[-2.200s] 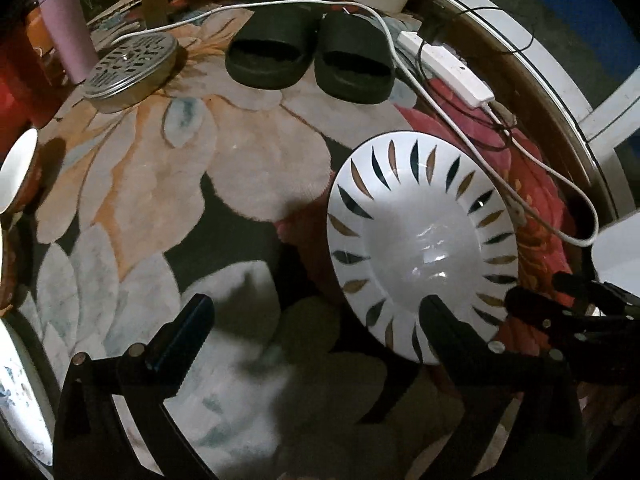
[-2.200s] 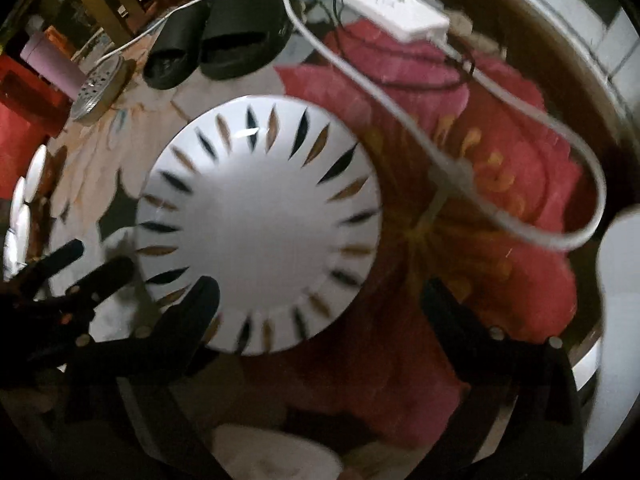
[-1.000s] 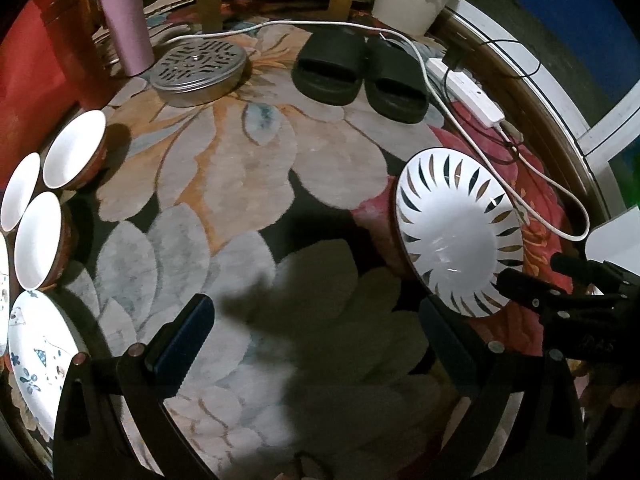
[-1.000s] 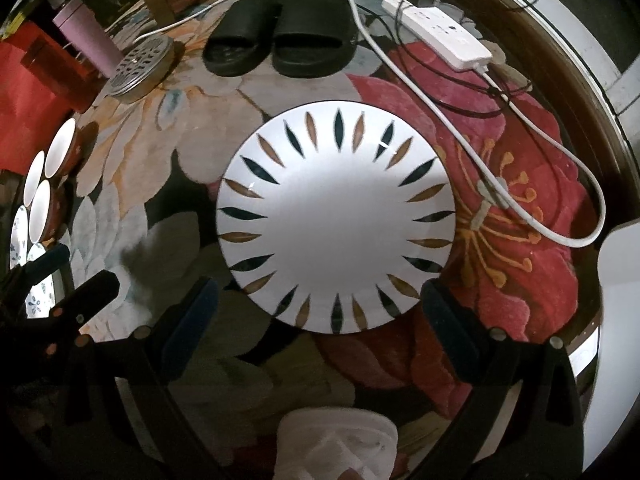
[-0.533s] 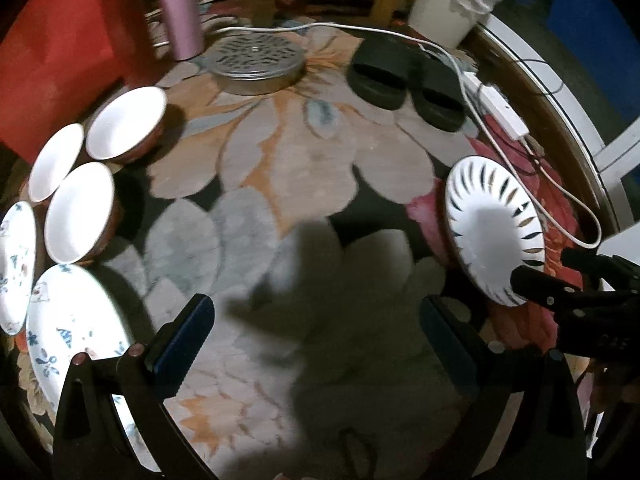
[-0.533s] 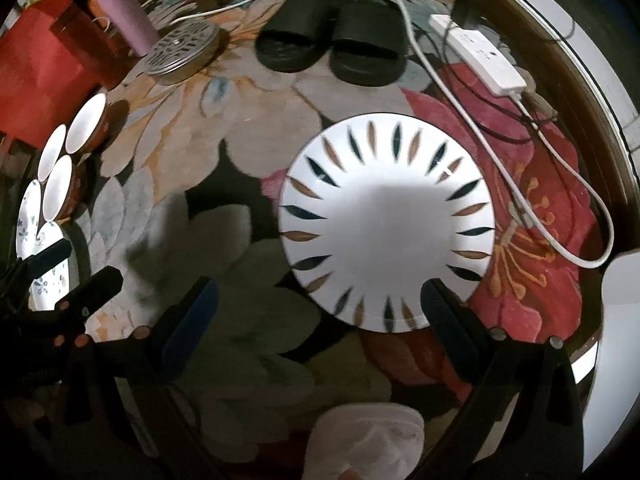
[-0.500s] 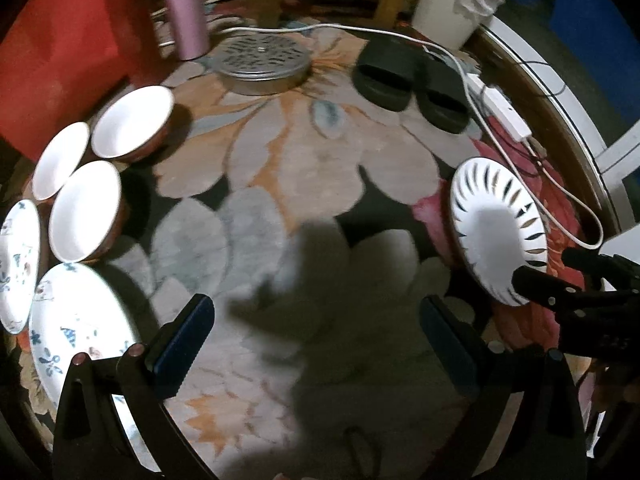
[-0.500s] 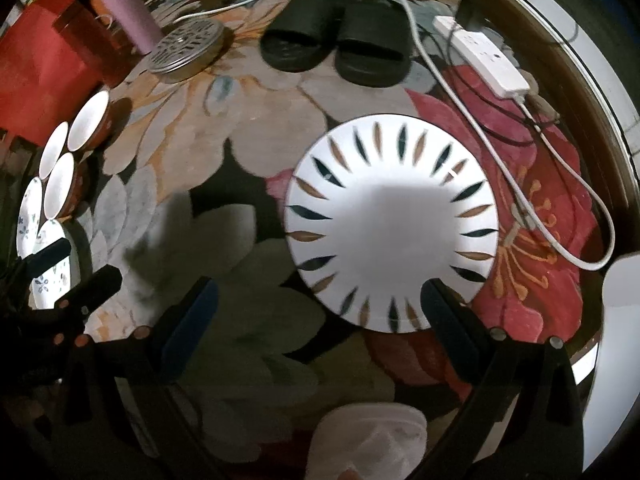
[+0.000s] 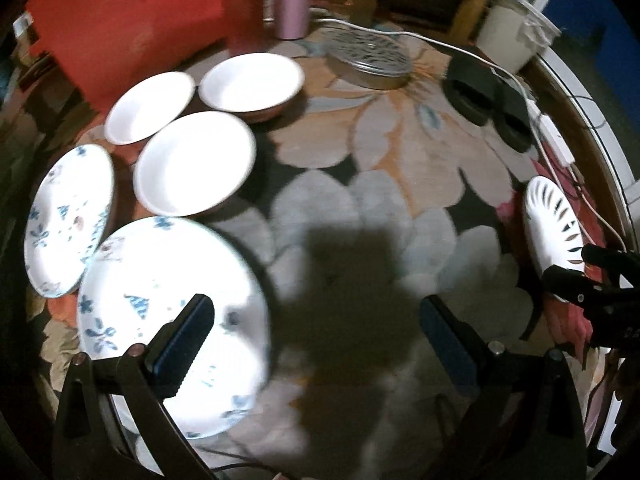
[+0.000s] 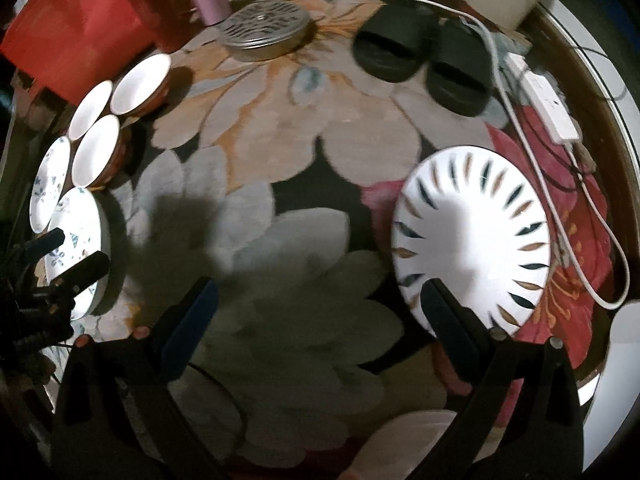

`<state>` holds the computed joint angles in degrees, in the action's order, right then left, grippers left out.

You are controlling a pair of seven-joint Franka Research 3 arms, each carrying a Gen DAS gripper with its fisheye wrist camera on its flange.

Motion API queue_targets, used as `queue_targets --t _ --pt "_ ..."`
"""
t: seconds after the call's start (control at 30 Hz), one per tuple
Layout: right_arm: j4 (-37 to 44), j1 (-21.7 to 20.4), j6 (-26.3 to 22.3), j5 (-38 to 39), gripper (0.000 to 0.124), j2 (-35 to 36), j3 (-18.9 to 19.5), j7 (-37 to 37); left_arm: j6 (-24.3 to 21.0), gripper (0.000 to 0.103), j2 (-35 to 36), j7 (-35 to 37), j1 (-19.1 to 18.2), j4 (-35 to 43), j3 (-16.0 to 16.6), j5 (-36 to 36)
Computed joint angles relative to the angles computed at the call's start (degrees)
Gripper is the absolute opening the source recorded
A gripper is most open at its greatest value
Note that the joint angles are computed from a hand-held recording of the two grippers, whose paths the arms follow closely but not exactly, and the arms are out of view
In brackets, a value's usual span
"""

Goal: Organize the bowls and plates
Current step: 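Close both tools on the rim of the larger bear-print plate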

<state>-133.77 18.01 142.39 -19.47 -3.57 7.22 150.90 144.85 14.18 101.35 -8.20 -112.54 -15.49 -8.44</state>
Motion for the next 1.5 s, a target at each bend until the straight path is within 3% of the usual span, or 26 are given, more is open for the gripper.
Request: queue_targets --t 0.6,0.93,1.03,1.1,1.23,1.3,1.5 --pt "17.8 8.5 -1.8 3.2 0.102 17.1 -2.5 -7.4 2.8 0.102 -2.9 3.3 7.0 -6.5 4.0 -1.7" --pt "28.7 12.7 2.0 5.5 0.102 27.0 -4.4 -14.0 5.3 0.102 -1.4 5.9 11.7 -7.7 5.0 -5.7" --pt "31.4 13.3 3.7 7.7 0.100 29.7 -4.7 -16.6 5.8 0.098 -0.3 6.9 12.8 -7.2 4.6 -7.6" --pt "32.5 13.4 4.9 9.7 0.099 31.1 -4.7 -18.1 4.8 0.088 0.9 7.3 13.6 -5.9 4.2 -9.1" --pt "35.0 12.7 4.7 14.7 0.079 33.4 -4.1 -22.4 3.2 0.076 3.2 7.1 14.6 -3.7 3.6 -10.8" --pt "35.6 12.7 4.6 16.7 0.068 34.2 -4.2 -23.4 1.9 0.056 4.5 6.5 14.8 -2.2 3.5 -11.1" --pt "36.4 11.6 5.1 22.0 0.030 35.9 -3.4 -28.0 -1.0 0.039 7.5 8.2 16.7 0.7 2.1 -13.7"
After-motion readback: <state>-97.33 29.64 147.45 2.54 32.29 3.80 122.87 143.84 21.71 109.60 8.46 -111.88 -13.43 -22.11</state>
